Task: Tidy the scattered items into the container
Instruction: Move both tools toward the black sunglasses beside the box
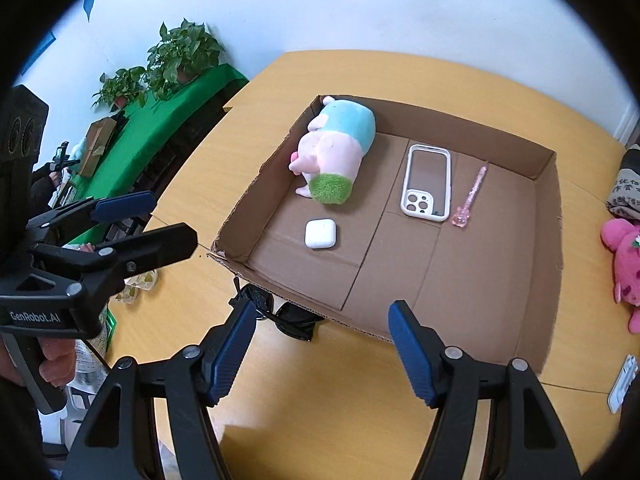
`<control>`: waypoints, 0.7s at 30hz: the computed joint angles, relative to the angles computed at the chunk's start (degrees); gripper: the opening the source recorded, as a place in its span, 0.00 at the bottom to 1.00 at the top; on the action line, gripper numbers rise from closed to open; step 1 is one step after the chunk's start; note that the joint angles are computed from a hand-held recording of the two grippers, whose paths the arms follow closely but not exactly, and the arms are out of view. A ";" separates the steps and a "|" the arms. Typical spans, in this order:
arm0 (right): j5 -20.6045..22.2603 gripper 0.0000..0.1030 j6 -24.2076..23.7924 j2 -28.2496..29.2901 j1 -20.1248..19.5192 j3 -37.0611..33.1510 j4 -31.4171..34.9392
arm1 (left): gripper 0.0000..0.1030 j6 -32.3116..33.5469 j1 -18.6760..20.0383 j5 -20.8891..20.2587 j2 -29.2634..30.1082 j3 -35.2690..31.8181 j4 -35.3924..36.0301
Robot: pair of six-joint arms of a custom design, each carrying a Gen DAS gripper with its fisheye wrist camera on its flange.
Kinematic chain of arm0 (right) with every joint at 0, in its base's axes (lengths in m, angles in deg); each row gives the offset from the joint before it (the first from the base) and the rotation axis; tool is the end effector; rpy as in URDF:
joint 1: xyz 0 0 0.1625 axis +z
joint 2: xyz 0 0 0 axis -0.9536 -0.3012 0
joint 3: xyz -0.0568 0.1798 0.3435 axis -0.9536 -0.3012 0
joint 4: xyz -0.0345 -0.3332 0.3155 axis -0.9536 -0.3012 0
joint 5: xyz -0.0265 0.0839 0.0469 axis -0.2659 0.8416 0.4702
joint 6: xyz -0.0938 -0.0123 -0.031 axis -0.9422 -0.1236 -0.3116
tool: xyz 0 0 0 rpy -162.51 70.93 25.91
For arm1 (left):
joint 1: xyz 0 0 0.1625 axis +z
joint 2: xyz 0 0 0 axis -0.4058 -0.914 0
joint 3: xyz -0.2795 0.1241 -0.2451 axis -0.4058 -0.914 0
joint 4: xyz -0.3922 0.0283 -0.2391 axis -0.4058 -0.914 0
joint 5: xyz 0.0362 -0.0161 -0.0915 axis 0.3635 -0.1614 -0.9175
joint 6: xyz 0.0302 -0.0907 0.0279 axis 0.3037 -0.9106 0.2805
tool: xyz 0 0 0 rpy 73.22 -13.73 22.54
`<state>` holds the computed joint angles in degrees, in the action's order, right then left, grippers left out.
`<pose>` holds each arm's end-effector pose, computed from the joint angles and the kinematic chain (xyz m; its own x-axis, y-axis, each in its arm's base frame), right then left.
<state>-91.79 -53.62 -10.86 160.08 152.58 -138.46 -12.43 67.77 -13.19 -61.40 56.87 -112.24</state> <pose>0.0665 -0.6896 0.4364 -0.8135 -0.2800 0.5097 -0.4241 0.8853 -0.1906 -0.4870 -0.7254 0.0261 -0.7772 0.3888 -0.4947 0.5352 0.8220 -0.1947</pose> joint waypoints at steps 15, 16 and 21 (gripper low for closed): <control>0.33 0.66 -1.17 -3.29 1.18 3.71 -1.83 | 0.91 -0.46 -1.76 0.71 -4.85 7.60 -4.59; 0.26 0.66 -1.16 -3.42 1.19 3.87 -1.78 | 0.91 -0.49 -1.78 0.59 -5.07 7.99 -4.85; -0.08 0.66 -0.91 -3.76 1.15 4.56 -1.25 | 0.91 -1.37 -1.42 0.18 -6.06 9.74 -5.66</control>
<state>-91.87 -54.54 -14.61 161.23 157.14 -139.70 -13.80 66.35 -13.01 -67.46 66.61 -117.90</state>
